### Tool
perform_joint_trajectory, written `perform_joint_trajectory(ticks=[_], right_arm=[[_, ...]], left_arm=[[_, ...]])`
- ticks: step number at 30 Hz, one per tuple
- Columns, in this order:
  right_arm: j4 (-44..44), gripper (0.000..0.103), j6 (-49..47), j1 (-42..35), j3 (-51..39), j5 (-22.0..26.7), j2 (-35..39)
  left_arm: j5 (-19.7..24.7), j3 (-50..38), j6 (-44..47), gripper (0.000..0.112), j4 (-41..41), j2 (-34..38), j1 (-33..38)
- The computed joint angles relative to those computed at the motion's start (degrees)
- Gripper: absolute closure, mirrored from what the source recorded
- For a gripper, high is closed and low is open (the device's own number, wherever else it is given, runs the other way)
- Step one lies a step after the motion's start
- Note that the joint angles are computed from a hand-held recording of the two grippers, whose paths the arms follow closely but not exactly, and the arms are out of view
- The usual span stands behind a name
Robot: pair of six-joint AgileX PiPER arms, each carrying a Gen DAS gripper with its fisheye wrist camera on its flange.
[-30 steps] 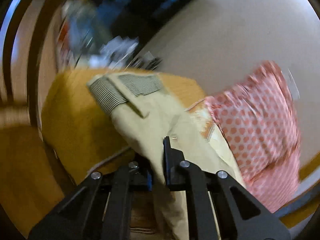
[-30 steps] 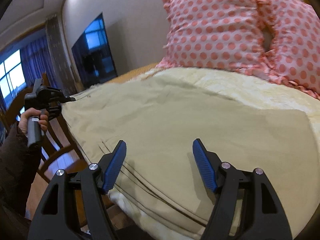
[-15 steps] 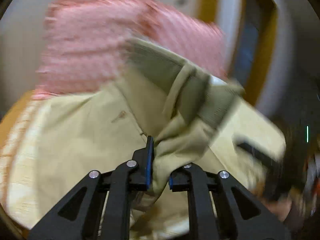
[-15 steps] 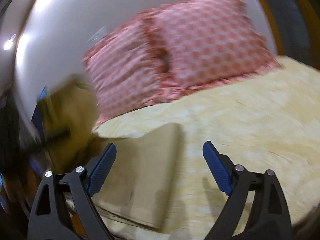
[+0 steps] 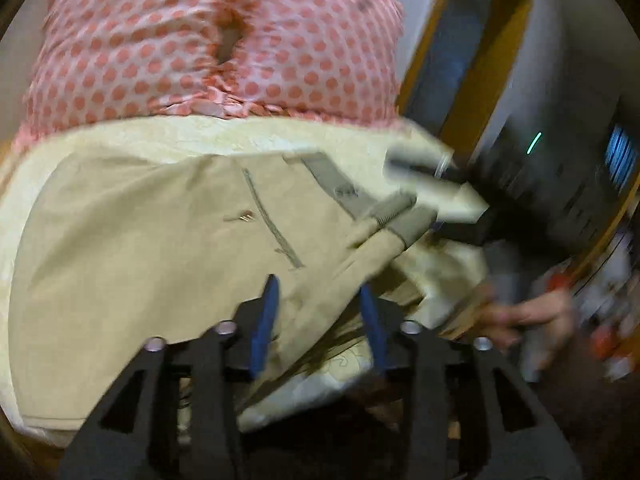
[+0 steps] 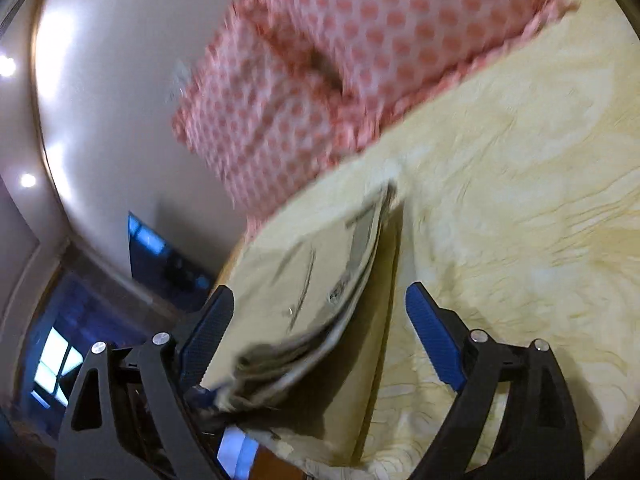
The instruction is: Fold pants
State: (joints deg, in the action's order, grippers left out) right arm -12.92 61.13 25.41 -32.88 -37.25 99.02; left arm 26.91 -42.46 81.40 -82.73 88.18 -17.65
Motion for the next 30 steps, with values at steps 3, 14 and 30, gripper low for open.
perform_joint_trajectory(ticks=[3, 14, 30], right_arm=[[-8.31, 0.025, 5.44, -1.36, -5.38, 7.39, 2.18], [-32.07, 0.040, 20.37, -4.00, -15.47, 10.96, 7.88], [-39.68, 0.087, 32.26, -13.28, -16.77, -9.64, 15.87]], left_arm=[[4.74, -2.07, -2.66, 0.048, 1.01, -0.90, 12.82], [19.53, -28.32, -25.46, 0.050, 25.67, 21.91, 28.52], [38.32, -54.83, -39.65, 0.095, 23.33, 42.81, 30.46]])
